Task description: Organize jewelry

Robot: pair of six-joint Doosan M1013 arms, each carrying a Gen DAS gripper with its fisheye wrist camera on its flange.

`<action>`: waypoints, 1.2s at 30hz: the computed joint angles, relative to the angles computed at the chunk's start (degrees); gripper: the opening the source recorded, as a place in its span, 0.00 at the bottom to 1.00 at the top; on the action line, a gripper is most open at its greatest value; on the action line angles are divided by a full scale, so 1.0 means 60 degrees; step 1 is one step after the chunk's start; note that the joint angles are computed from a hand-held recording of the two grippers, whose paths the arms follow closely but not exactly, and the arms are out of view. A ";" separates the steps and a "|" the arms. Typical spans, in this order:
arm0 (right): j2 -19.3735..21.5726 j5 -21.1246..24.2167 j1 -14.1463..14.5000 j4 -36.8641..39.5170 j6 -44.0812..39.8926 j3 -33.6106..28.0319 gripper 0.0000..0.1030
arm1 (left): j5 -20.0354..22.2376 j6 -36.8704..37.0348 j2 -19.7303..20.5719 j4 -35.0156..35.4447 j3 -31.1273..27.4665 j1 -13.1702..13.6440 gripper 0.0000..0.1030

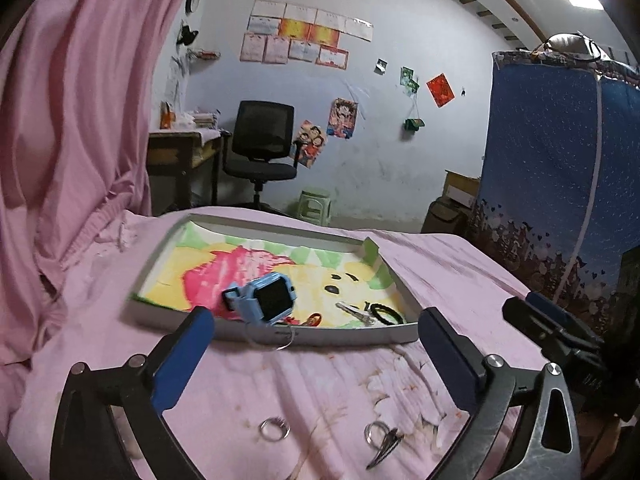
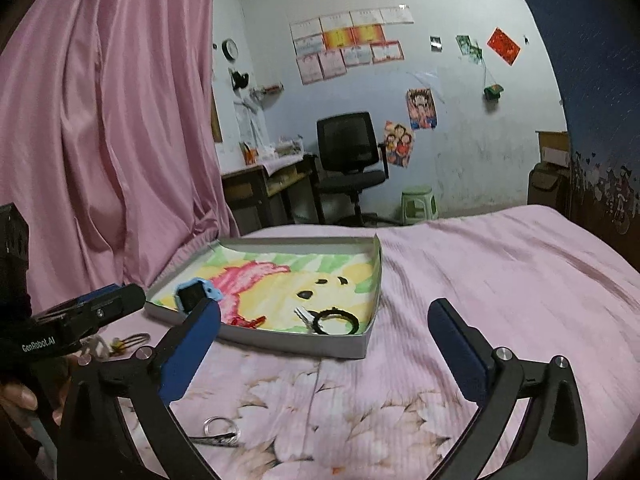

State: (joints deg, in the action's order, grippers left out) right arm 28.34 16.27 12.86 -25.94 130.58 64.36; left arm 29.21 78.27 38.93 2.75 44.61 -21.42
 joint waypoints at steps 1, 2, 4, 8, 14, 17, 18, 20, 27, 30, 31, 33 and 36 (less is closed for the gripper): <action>-0.0075 -0.0103 0.0030 -0.0281 0.0274 0.0116 0.99 | -0.0073 -0.0104 -0.0099 0.0123 0.0169 -0.0004 1.00; -0.0102 -0.0133 0.0052 -0.0379 0.0379 0.0158 0.99 | -0.0139 -0.0178 -0.0178 0.0199 0.0314 -0.0008 1.00; -0.0199 -0.0205 0.0106 -0.0545 0.0537 0.0295 0.99 | -0.0341 -0.0426 -0.0431 0.0443 0.0764 0.0010 1.00; -0.0349 -0.0235 0.0212 -0.0349 0.0394 0.0505 0.99 | -0.0649 -0.0894 -0.0896 0.0894 0.1614 0.0052 1.00; -0.0475 -0.0290 0.0324 0.1765 -0.1628 0.0762 0.99 | -0.0763 -0.1005 -0.1436 0.1074 0.2590 0.0105 1.00; -0.0530 -0.0258 0.0409 0.2237 -0.2163 0.0917 0.99 | -0.0798 -0.1369 -0.1633 0.1395 0.2982 0.0140 1.00; -0.0531 -0.0193 0.0440 0.2324 -0.2297 0.0935 0.99 | -0.0800 -0.1497 -0.1655 0.1516 0.3031 0.0141 1.00; -0.0530 -0.0109 0.0472 0.2618 -0.2652 0.0964 0.99 | -0.0821 -0.1833 -0.1717 0.1844 0.3177 0.0167 1.00; -0.0426 0.0447 0.0480 0.4233 -0.4303 0.0922 0.99 | -0.0455 -0.3540 -0.1693 0.3524 0.3306 0.0171 1.00; -0.0351 0.0708 0.0478 0.4530 -0.4616 0.0833 0.99 | -0.0112 -0.3940 -0.1599 0.3824 0.3194 0.0189 1.00; -0.0328 0.0793 0.0479 0.4610 -0.4686 0.0806 0.99 | 0.0039 -0.4164 -0.1562 0.3993 0.3144 0.0201 1.00; -0.0262 0.1059 0.0484 0.4700 -0.4757 0.0704 0.99 | 0.0261 -0.4608 -0.1505 0.4308 0.3076 0.0228 1.00; -0.0114 0.1570 0.0522 0.4491 -0.4598 0.0461 0.99 | 0.0620 -0.4986 -0.1402 0.4326 0.2933 0.0321 1.00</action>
